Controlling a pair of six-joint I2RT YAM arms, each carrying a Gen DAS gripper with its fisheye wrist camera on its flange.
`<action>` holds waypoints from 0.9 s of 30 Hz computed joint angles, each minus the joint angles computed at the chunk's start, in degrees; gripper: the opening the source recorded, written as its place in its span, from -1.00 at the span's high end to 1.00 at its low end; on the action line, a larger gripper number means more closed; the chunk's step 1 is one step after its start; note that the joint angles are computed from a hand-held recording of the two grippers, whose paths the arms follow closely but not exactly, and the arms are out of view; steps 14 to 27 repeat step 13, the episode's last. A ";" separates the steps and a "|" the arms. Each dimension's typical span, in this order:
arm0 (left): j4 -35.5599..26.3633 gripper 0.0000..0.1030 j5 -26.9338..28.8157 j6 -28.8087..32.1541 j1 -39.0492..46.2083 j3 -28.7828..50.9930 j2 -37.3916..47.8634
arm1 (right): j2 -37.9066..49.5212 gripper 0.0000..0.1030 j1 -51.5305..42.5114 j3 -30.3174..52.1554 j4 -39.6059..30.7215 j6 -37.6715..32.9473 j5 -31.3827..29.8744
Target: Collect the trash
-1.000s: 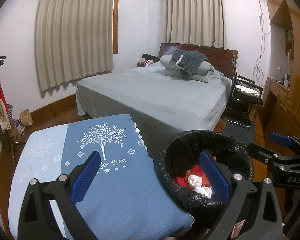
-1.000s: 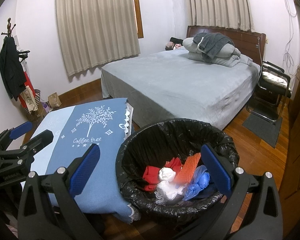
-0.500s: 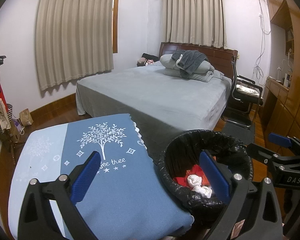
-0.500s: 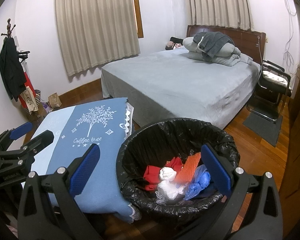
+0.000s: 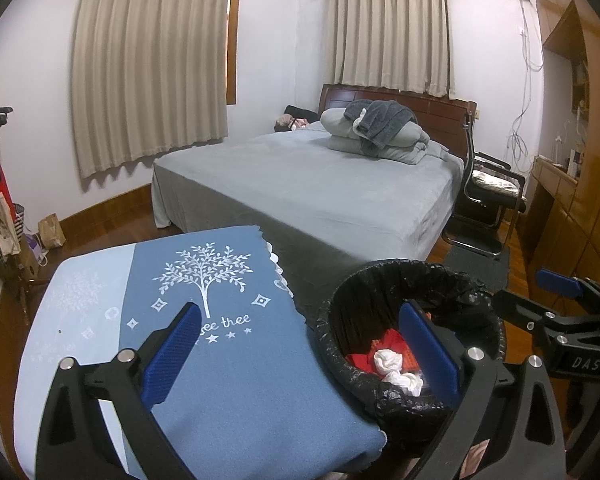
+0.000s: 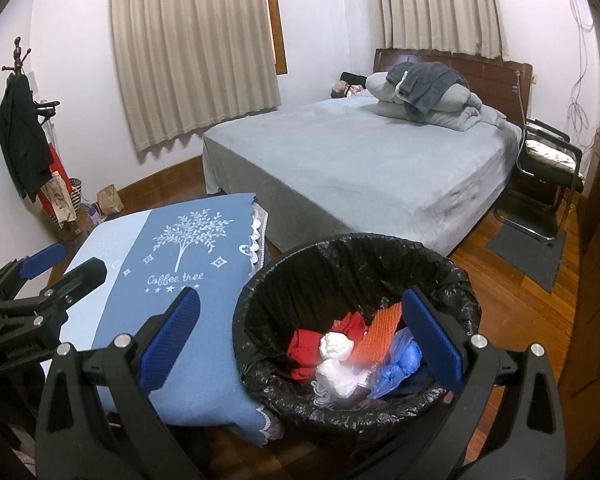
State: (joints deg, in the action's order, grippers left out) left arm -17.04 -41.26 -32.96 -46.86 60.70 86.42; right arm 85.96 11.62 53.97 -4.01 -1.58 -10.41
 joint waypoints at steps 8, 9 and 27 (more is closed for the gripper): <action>-0.01 -0.89 0.03 0.04 0.09 -0.25 -0.24 | -0.02 -0.90 0.06 0.11 -0.23 0.05 0.08; 0.15 -0.89 0.07 0.21 0.20 -0.26 -0.21 | -0.01 -0.90 0.05 0.17 -0.26 0.04 0.08; 0.26 -0.89 0.24 0.24 0.27 -0.45 -0.25 | 0.01 -0.90 0.08 -0.14 0.11 0.10 0.04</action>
